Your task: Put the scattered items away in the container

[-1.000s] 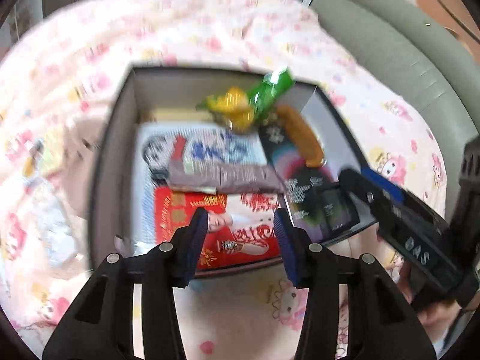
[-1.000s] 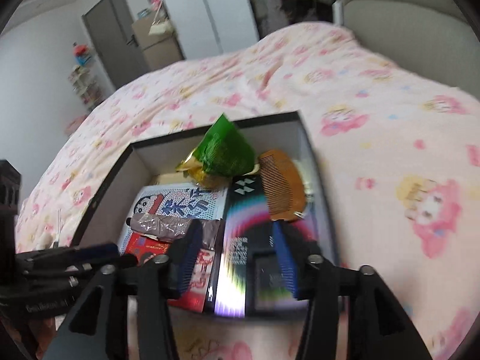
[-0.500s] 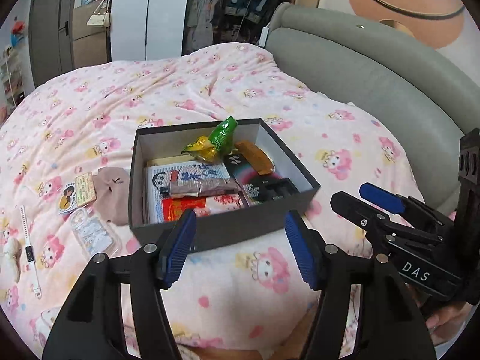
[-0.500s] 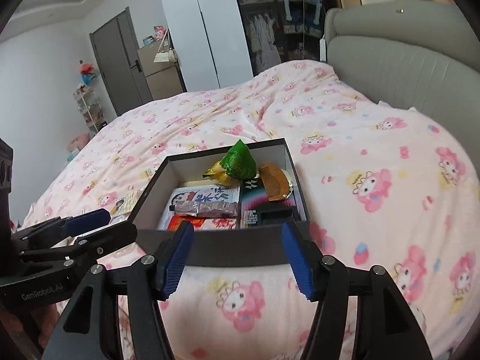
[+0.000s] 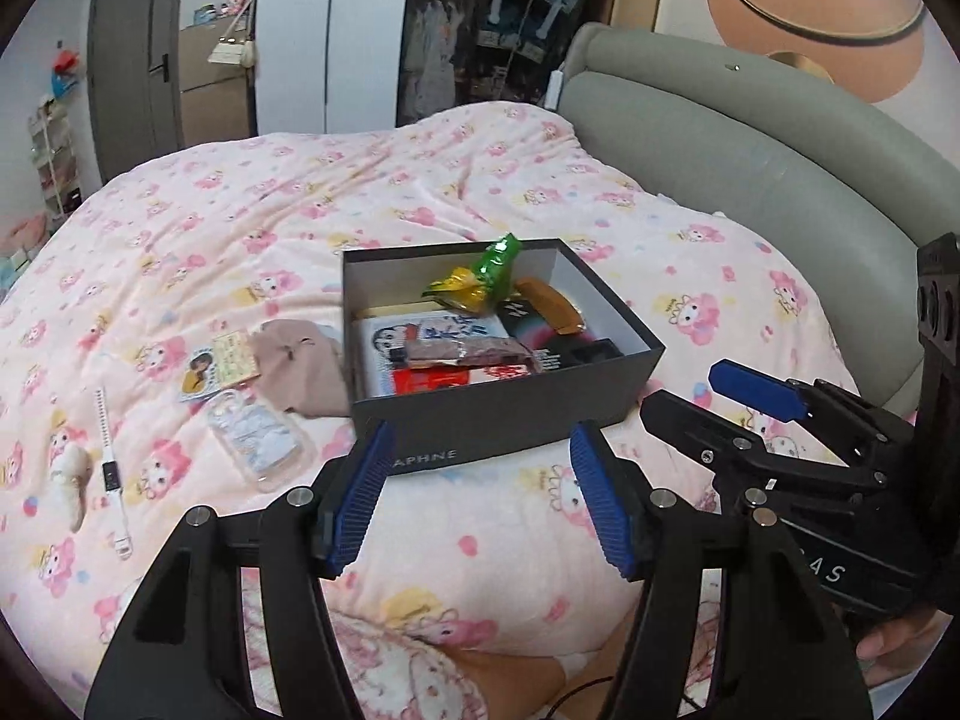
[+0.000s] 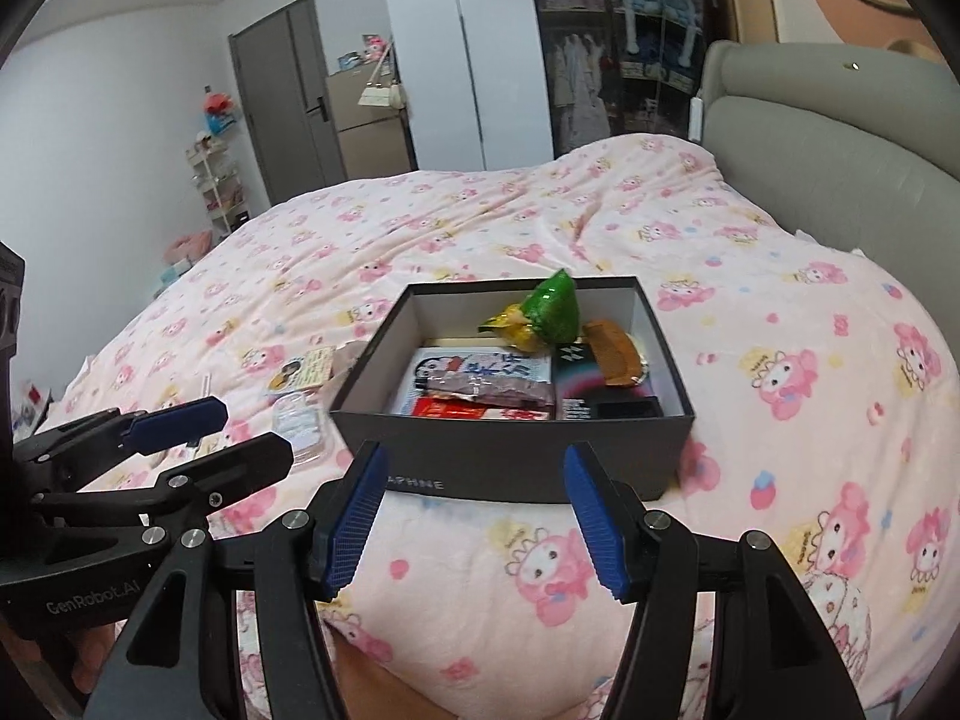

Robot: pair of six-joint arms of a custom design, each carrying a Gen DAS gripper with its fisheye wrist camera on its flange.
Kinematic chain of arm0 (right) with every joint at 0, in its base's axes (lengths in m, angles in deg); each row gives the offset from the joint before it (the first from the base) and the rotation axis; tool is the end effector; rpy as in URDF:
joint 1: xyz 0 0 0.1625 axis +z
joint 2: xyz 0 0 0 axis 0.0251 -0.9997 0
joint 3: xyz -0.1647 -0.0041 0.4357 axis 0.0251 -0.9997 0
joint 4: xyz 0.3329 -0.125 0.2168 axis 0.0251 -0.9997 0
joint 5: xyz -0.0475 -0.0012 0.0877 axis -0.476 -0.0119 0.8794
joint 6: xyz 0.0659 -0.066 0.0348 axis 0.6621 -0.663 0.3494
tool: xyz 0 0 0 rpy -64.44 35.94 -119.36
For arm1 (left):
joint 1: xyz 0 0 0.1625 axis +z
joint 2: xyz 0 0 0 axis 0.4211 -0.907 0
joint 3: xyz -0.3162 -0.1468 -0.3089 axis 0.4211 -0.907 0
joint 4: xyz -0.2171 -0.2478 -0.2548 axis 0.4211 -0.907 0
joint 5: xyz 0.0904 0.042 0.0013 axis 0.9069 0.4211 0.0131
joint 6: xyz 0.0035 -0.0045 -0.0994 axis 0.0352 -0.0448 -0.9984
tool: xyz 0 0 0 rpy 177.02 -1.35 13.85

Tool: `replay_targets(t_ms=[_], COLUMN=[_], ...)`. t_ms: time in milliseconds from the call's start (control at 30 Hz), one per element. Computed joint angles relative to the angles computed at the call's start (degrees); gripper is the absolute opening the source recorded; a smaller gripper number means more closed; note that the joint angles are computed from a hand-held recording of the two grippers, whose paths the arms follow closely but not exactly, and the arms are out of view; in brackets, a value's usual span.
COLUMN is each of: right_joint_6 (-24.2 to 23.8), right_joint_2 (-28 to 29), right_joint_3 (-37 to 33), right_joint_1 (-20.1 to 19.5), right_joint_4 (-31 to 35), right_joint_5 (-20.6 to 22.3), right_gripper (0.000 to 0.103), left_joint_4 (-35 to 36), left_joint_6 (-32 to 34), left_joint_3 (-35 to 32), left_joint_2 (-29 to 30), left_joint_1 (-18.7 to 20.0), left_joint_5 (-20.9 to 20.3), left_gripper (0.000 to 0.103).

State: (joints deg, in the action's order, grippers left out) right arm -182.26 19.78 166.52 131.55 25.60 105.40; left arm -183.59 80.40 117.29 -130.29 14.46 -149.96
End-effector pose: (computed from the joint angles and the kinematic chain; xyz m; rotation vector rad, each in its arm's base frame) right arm 0.4026 -0.3661 0.1759 0.1597 -2.1842 1.1482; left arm -0.2589 -0.4430 0.3894 1.1309 2.5221 -0.6237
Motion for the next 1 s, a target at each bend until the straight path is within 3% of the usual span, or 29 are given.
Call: replay_targets(t_ms=[433,600,1000], right_joint_6=[1.44,1.45,3.65], right_joint_2=[5.56,6.79,7.11], right_joint_3=[-5.39,-6.47,-5.90], right_joint_1=[1.67,2.05,1.61], right_joint_4=[4.76,5.25,6.64], right_joint_5=[0.73,1.44,1.20], right_gripper=[0.058,0.058,0.058], left_joint_4=[1.32,1.53,0.68], left_joint_6=[-0.35,-1.64,-1.03], left_joint_3=[0.42,0.50,0.93], left_joint_2=[-3.41,-3.86,-3.32], left_joint_1=[0.99,1.39,2.98], left_joint_5=[2.77,5.04,2.26], left_gripper=[0.071,0.083,0.089])
